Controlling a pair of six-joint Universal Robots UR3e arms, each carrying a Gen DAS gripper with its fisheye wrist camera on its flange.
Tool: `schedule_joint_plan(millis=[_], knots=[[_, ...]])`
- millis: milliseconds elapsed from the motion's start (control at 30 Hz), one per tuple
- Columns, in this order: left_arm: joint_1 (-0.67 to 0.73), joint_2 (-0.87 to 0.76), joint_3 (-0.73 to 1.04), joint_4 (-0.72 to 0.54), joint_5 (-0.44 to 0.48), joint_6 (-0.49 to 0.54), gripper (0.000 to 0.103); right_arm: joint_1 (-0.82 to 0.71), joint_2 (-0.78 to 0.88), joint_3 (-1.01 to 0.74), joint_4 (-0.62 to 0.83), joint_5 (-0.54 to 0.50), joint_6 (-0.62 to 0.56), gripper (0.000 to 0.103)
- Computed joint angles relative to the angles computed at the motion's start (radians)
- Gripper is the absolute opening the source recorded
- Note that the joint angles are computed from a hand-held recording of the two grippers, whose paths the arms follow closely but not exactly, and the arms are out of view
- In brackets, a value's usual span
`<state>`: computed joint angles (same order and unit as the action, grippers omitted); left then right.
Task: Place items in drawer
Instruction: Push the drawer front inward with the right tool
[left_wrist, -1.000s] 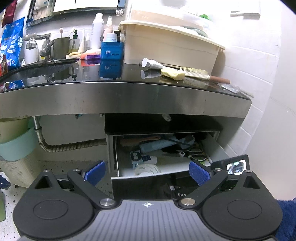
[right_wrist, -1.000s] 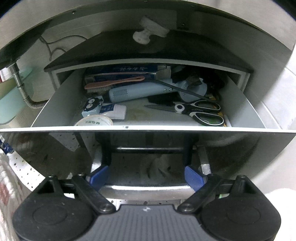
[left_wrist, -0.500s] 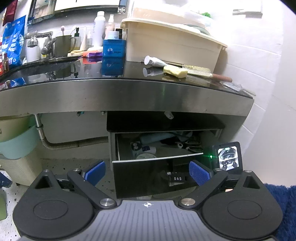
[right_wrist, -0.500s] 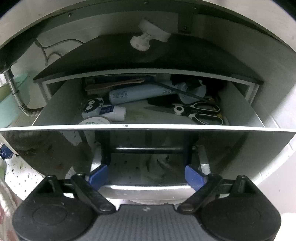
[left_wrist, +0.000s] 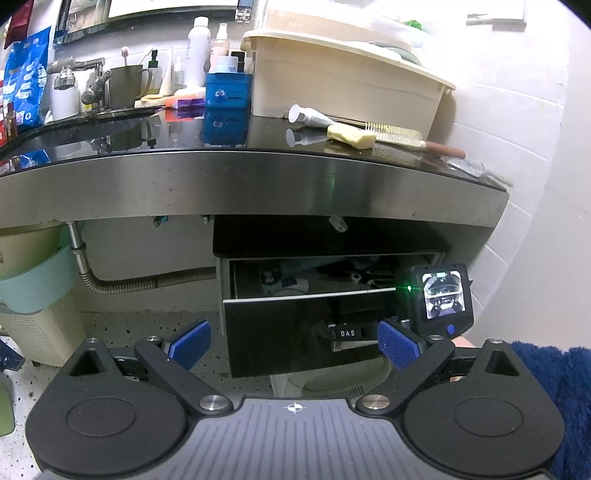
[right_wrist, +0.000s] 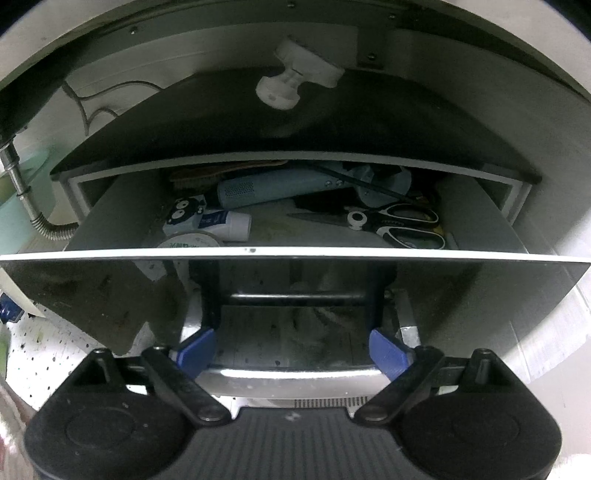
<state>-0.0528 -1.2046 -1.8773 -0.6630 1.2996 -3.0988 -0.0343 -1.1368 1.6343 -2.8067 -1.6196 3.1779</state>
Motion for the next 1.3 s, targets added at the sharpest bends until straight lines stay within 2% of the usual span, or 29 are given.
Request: schedule_joint_plan(millis=[567, 700, 1300], knots=[[-0.02, -0.014, 0.011, -0.018, 0.023, 0.002, 0.098, -0.001, 0.044, -0.058, 0.013, 0.0, -0.005, 0.091], [-0.022, -0.013, 0.011, -0.018, 0.027, 0.005, 0.098, -0.012, 0.068, -0.085, 0.015, 0.007, -0.009, 0.1], [-0.037, -0.04, 0.031, -0.033, 0.041, 0.0, 0.098, -0.016, 0.083, -0.073, -0.032, 0.013, -0.01, 0.101]])
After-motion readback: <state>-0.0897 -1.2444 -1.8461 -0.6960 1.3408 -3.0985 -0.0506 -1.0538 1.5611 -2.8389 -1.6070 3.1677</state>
